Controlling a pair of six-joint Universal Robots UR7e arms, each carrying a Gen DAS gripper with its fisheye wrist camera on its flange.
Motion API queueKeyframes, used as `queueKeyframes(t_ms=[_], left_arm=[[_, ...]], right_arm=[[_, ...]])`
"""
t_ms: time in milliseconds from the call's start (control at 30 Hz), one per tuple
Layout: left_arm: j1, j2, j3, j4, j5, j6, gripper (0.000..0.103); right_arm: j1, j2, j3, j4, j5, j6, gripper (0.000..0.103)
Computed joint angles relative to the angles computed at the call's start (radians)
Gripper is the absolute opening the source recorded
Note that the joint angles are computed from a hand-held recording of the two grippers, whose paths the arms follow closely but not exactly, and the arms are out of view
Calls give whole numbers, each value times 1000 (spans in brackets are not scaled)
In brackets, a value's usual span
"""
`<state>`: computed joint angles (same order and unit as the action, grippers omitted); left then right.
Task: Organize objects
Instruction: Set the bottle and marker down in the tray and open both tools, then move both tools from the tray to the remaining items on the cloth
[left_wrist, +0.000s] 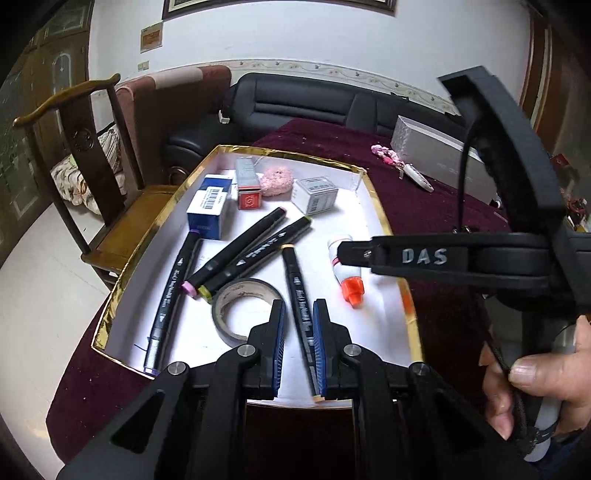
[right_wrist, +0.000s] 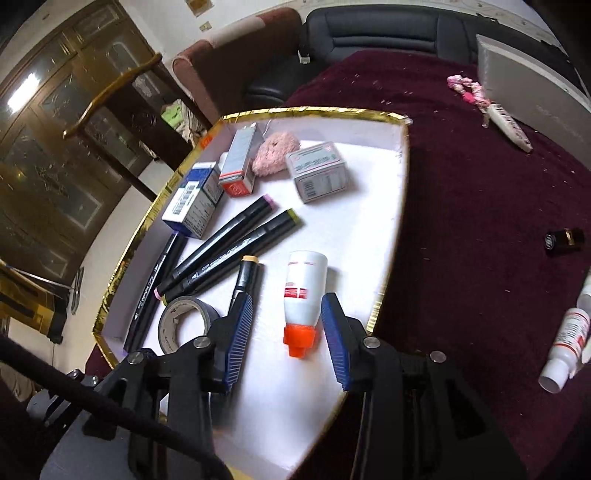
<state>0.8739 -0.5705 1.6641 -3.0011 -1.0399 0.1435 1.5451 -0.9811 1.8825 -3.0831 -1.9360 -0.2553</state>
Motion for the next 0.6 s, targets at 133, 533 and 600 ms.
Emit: queueKeyframes(t_ms=[133,533,600], left_arm=[[-20,4,6,3,7,3,12],[-101,36,-13,75,-65,42,12],[-113,62,-51,135,-119,53,18]], right_arm=[[-14,-42,40,-32,29,3,39],[-148,-301,232,-136,173,32,41],[-189,-364,271,-165,180,46,46]])
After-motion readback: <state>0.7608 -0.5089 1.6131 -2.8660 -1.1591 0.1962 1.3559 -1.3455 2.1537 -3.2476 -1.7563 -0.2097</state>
